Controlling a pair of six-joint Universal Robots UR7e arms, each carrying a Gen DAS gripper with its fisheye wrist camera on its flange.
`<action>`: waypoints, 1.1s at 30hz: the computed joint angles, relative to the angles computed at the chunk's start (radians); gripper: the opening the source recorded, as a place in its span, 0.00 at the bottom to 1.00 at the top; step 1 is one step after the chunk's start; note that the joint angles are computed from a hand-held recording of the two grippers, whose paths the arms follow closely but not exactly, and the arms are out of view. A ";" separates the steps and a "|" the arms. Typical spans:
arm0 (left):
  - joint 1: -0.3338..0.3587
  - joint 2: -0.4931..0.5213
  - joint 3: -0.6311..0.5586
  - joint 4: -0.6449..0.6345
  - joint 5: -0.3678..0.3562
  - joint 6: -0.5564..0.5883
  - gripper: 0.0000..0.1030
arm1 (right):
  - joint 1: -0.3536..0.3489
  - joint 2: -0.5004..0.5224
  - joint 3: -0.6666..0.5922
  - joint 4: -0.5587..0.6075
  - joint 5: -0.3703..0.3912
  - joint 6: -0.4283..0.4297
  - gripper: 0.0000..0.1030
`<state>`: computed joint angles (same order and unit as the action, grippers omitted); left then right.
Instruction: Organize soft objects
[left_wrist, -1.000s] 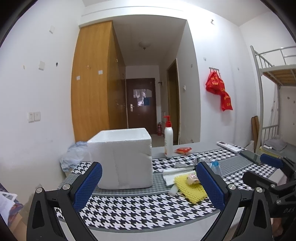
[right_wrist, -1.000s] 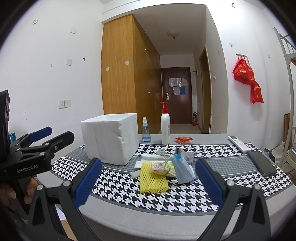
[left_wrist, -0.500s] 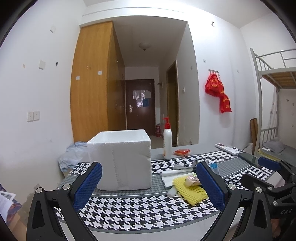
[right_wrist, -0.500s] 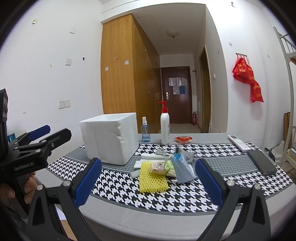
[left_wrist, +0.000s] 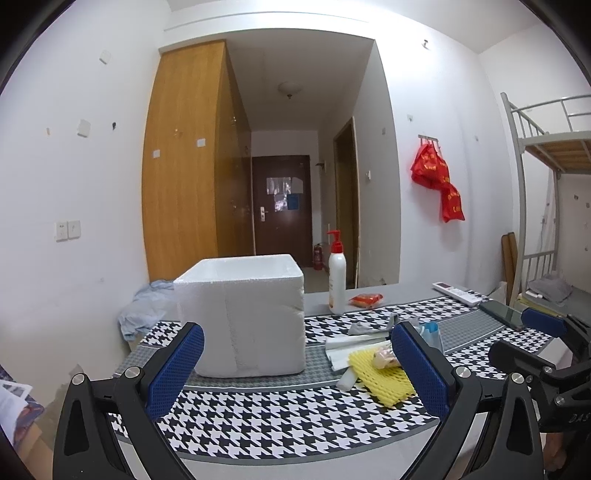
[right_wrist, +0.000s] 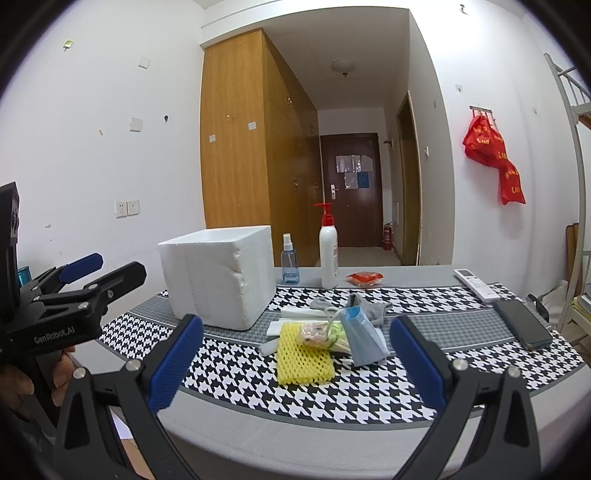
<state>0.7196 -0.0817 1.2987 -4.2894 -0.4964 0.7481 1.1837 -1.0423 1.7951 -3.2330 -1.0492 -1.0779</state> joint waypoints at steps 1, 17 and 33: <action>0.001 -0.001 0.000 0.006 0.003 -0.007 0.99 | 0.000 0.001 0.000 -0.003 -0.001 0.001 0.99; 0.021 -0.024 0.033 0.128 -0.013 -0.123 0.99 | 0.007 0.021 -0.027 0.000 -0.049 0.006 0.99; 0.077 -0.015 -0.004 0.412 -0.046 -0.304 0.99 | 0.028 0.095 -0.129 0.038 -0.183 0.007 0.99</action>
